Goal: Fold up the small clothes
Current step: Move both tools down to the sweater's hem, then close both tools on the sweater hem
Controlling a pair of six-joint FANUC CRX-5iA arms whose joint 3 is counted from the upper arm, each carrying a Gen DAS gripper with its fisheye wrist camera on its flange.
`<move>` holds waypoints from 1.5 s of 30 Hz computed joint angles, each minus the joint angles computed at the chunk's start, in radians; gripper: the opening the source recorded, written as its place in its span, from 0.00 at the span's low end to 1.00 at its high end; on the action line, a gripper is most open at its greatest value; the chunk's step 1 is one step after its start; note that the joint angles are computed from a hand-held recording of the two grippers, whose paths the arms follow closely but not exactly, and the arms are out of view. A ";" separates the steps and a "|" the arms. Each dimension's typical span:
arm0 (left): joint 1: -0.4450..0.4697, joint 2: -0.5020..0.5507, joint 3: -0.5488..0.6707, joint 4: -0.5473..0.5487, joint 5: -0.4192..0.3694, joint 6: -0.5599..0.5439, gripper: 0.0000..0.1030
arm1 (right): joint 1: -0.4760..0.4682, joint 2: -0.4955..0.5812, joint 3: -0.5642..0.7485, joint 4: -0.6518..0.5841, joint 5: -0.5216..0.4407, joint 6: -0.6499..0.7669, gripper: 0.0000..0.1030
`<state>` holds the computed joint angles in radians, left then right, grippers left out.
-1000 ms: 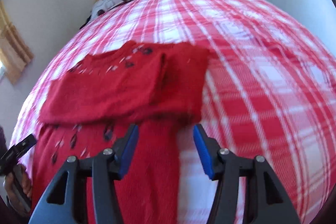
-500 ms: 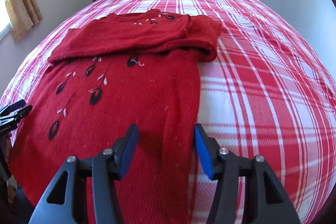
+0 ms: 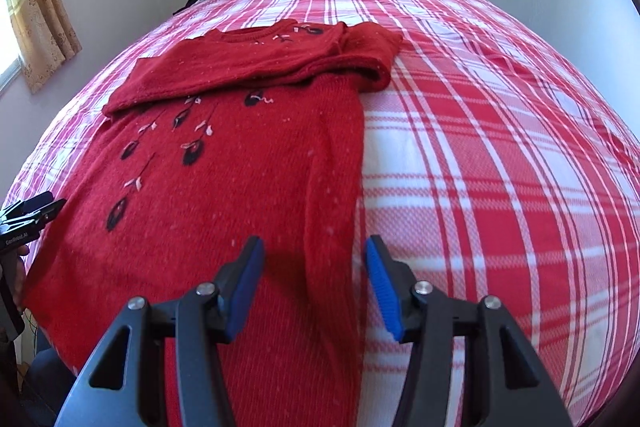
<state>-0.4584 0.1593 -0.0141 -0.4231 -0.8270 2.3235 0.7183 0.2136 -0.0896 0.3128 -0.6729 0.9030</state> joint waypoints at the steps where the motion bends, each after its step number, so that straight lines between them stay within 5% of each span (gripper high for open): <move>1: -0.001 -0.004 -0.004 0.000 0.001 -0.001 0.82 | 0.003 -0.008 -0.012 0.006 0.003 -0.010 0.54; 26: -0.046 -0.113 -0.127 0.048 0.001 -0.036 0.82 | 0.051 -0.156 -0.208 0.073 0.041 -0.146 0.54; 32: -0.071 -0.154 -0.171 0.047 0.002 -0.024 0.82 | 0.044 -0.215 -0.247 0.005 0.036 -0.121 0.54; 40: -0.056 -0.190 -0.220 0.123 0.053 -0.054 0.55 | 0.024 -0.283 -0.266 -0.156 0.021 -0.036 0.48; 45: -0.029 -0.205 -0.254 0.193 0.096 -0.084 0.53 | 0.031 -0.295 -0.258 -0.245 0.004 0.043 0.39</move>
